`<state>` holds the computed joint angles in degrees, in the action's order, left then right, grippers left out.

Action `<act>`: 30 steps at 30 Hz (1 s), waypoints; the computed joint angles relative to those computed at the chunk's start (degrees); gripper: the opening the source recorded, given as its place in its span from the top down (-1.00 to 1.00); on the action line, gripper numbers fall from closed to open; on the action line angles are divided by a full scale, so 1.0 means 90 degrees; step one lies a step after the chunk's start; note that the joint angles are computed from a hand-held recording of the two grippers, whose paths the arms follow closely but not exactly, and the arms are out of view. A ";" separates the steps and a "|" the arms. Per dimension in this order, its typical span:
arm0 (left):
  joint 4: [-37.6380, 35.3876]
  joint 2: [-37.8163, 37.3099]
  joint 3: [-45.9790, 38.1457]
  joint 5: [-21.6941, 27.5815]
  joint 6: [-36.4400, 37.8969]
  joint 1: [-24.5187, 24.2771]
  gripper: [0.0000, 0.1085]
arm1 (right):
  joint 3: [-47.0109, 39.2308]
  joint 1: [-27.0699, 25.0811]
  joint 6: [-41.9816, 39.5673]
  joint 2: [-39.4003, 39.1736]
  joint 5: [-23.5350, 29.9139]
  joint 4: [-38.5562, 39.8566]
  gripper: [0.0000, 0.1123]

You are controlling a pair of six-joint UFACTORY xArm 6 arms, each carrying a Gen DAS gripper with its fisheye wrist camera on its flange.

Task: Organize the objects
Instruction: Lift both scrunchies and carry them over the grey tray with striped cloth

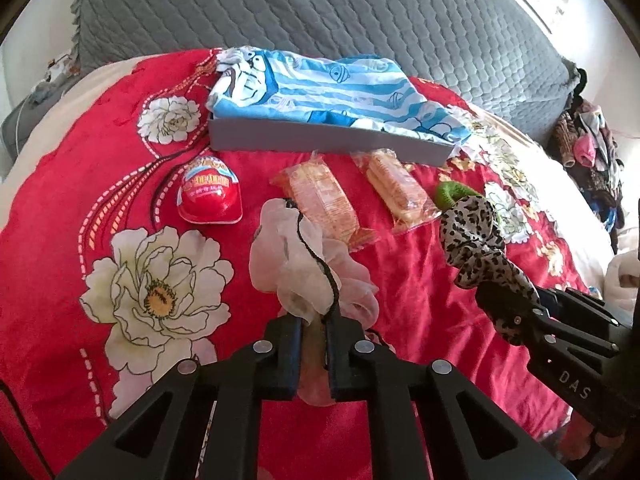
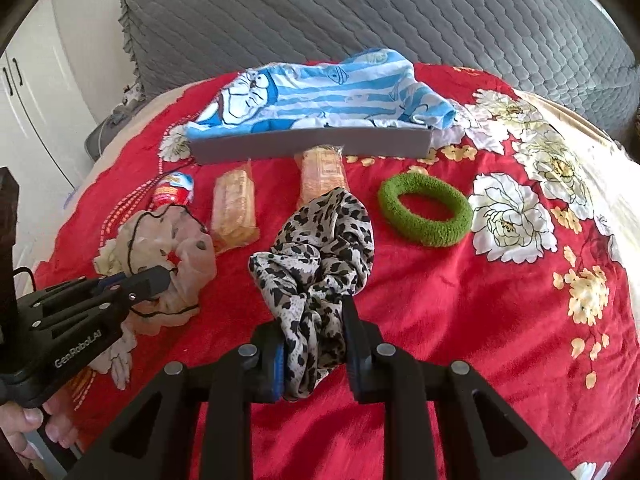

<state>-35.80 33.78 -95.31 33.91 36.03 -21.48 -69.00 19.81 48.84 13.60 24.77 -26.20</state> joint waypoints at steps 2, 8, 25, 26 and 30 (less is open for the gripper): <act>-0.0006 -0.0105 0.0079 -0.0039 0.0014 -0.0006 0.82 | 0.0069 0.0023 0.0090 -0.0106 -0.0021 -0.0109 0.58; 0.0063 -0.0444 0.0326 -0.0253 0.0074 -0.0063 0.83 | 0.0221 0.0016 0.0444 -0.0378 -0.0159 -0.0495 0.58; -0.0228 -0.0746 0.0224 -0.0804 0.0333 -0.0193 0.84 | 0.0072 0.0012 0.1663 -0.0667 -0.0537 -0.2217 0.58; -0.0278 -0.0720 0.0157 -0.0792 0.0366 -0.0198 0.84 | 0.0019 0.0002 0.1695 -0.0647 -0.0547 -0.2284 0.58; -0.0263 -0.0607 -0.0084 -0.0782 0.0340 -0.0234 0.84 | -0.0142 -0.0059 0.1808 -0.0583 -0.0630 -0.2417 0.58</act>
